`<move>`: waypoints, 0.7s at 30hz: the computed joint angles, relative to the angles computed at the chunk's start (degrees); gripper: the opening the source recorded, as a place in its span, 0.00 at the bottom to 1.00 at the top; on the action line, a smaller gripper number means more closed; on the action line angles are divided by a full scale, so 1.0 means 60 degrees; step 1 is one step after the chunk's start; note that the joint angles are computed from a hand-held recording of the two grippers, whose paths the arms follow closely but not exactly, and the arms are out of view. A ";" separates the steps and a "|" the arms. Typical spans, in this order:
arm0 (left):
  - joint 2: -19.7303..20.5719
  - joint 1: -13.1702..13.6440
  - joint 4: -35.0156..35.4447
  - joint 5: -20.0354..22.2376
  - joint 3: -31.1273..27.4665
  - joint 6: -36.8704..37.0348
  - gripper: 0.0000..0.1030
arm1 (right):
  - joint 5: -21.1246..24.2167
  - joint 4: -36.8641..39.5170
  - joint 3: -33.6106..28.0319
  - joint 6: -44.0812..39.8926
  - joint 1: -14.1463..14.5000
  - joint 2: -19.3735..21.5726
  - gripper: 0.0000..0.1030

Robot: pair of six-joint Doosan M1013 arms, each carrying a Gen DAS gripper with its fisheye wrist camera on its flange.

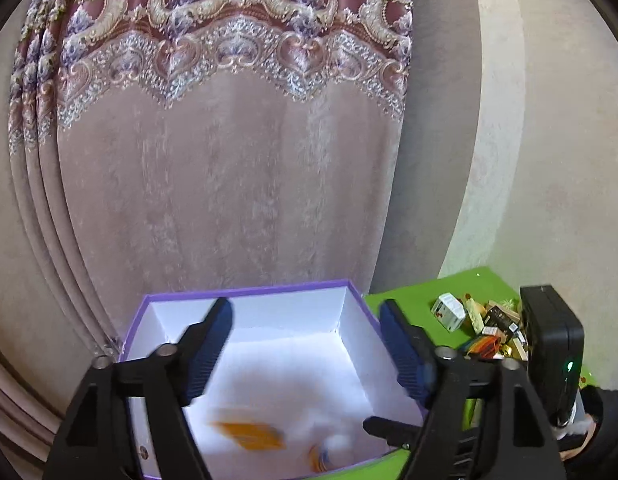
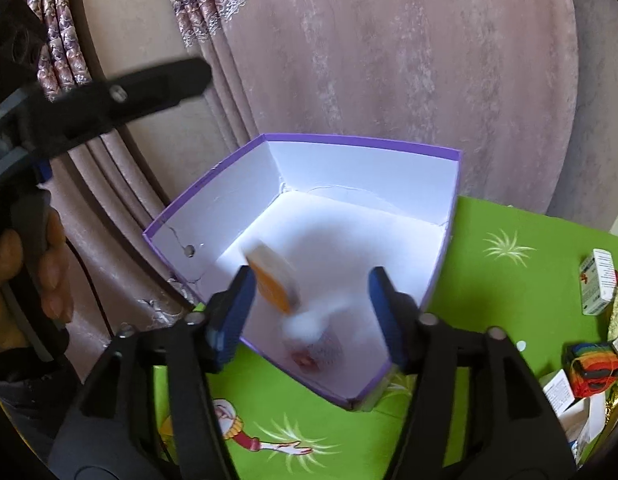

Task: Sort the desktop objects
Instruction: 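Open both grippers to drop the items into the purple-rimmed box, then move both grippers back to the pile of boxes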

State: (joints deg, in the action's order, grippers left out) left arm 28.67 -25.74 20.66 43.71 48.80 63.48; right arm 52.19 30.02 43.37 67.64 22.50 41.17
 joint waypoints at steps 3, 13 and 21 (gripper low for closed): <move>0.0078 -0.0095 0.0171 0.0038 -0.0162 0.0086 0.82 | -0.0372 0.0175 0.0496 0.0071 -0.0102 -0.0258 0.65; 0.0734 -0.0354 -0.0663 -0.0061 -0.1234 0.1728 0.84 | -0.2093 -0.0006 0.2256 0.0921 -0.0355 -0.1256 0.72; 0.1322 -0.0690 -0.1850 -0.0151 -0.2208 0.3527 0.94 | -0.2764 -0.0619 0.3281 0.1647 -0.0755 -0.1901 0.74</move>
